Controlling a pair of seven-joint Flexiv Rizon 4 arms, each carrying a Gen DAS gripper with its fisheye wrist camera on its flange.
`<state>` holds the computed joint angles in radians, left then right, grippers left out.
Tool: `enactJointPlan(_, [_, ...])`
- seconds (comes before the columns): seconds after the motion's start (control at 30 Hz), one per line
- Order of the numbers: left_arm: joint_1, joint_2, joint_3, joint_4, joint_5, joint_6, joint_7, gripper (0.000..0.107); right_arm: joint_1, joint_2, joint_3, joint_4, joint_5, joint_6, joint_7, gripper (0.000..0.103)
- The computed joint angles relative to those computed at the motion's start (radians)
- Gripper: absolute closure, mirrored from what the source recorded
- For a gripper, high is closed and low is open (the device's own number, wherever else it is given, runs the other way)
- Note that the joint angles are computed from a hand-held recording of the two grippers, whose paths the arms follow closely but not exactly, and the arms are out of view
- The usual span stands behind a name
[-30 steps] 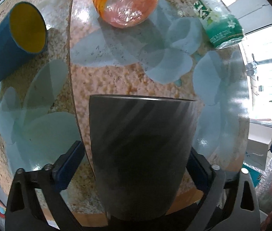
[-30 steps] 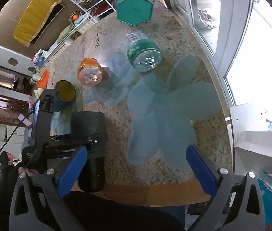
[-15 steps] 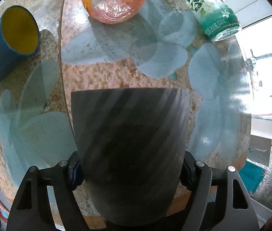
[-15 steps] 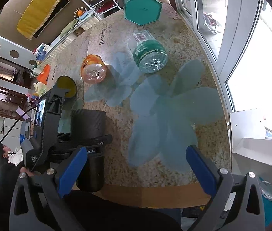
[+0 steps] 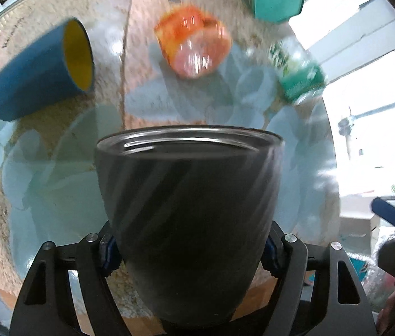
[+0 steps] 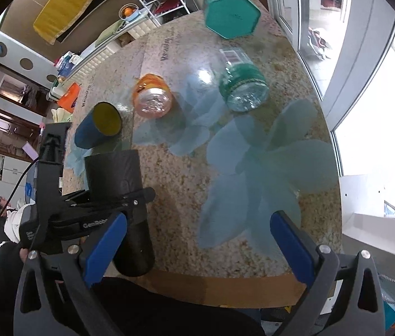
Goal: Flip cup upright
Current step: 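Rotate the black tumbler with the left gripper so its open end faces up, then lower the black tumbler upright onto the table and open the left gripper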
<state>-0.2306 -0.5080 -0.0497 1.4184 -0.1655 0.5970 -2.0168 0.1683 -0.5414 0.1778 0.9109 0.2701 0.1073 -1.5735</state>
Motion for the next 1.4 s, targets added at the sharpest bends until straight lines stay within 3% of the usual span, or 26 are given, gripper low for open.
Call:
enactJointPlan(0.23, [0.005,0.073,0.003,0.102,0.000,0.201,0.023,0.027,0.011,0.007,0.006,0.012,0.005,0.044,-0.013,0.000])
enactJointPlan(0.53, [-0.013,0.089,0.005,0.123,0.036,0.351,0.049,0.027,0.023,0.005,0.007,0.011,-0.001,0.066,-0.012,0.000])
enactJointPlan(0.8, [-0.069,0.071,0.057,0.116,0.193,0.535,0.055,0.027,0.022,0.010,0.009,0.025,-0.001,0.100,-0.030,0.000])
enactJointPlan(1.0, [-0.117,0.050,0.106,0.131,0.271,0.615,0.004,0.027,0.021,0.013,0.009,0.035,-0.004,0.113,-0.043,0.000])
enactJointPlan(1.2, [-0.171,0.050,0.151,0.122,0.354,0.613,-0.054,0.027,0.023,0.007,0.006,0.028,-0.016,0.105,-0.053,0.000])
enactJointPlan(1.4, [-0.163,0.057,0.132,0.125,0.377,0.611,-0.055,0.027,0.027,0.002,0.004,0.028,-0.028,0.095,-0.060,0.000])
